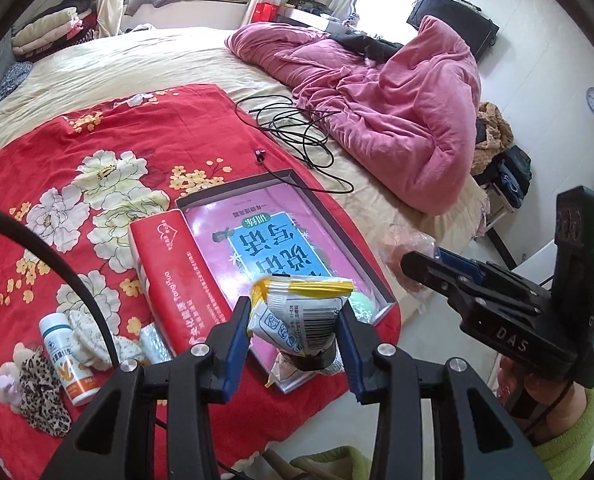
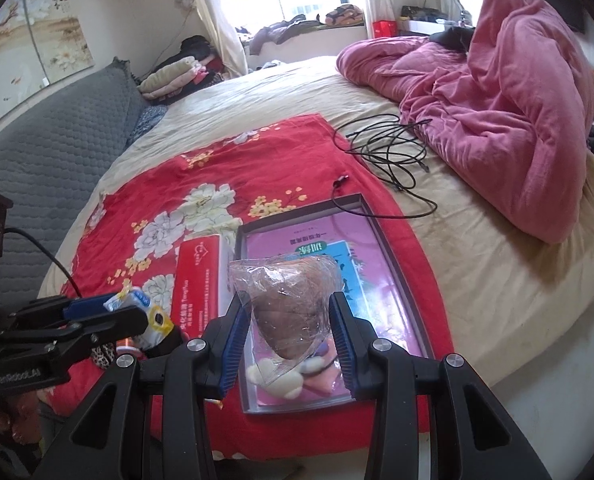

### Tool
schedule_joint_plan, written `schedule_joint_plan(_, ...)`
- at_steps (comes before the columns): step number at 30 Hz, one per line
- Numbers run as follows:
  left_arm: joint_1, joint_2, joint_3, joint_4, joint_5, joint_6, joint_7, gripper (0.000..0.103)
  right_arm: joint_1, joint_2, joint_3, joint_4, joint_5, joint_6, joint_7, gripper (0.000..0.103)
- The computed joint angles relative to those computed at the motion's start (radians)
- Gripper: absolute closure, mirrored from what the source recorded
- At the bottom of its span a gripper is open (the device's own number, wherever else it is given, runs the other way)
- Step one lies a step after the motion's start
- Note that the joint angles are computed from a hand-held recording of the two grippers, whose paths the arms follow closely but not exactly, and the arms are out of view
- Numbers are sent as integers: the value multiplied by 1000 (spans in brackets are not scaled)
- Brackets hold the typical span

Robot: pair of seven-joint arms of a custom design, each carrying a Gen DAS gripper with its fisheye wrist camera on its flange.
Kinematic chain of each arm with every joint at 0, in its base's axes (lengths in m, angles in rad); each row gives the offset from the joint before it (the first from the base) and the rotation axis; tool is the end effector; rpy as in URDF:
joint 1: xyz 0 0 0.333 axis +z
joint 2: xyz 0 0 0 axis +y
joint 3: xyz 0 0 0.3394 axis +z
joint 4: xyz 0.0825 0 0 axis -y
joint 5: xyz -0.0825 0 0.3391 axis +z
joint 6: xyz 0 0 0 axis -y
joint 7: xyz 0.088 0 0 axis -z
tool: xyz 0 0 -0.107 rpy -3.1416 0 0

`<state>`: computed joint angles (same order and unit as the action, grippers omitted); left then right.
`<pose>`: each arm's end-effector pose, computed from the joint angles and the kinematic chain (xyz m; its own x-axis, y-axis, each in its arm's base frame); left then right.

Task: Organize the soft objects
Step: 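Carry the snack packet with the left tool while the right tool carries the clear bag over the book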

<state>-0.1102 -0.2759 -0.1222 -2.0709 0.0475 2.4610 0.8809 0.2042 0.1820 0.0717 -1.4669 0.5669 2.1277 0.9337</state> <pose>0.4572 -0.1171 0.6562 0.2983 -0.8958 0.3295 -0.7315 -0.4363 -0.5240 0.5865 0.1856 0.6607 0.7012 -0.6795 -0.2161 -0.6334 -0.4544 -0.6264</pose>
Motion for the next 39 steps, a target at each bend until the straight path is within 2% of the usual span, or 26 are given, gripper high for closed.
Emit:
schedule_joint_plan(32,47,259,-13,184,104,-78,25,62,1,170,5,112,-99,-34,80,61)
schedule_joint_plan(39,47,303,-17,217,117,-105,45,62,11,174,3,70,-127,16,84,61)
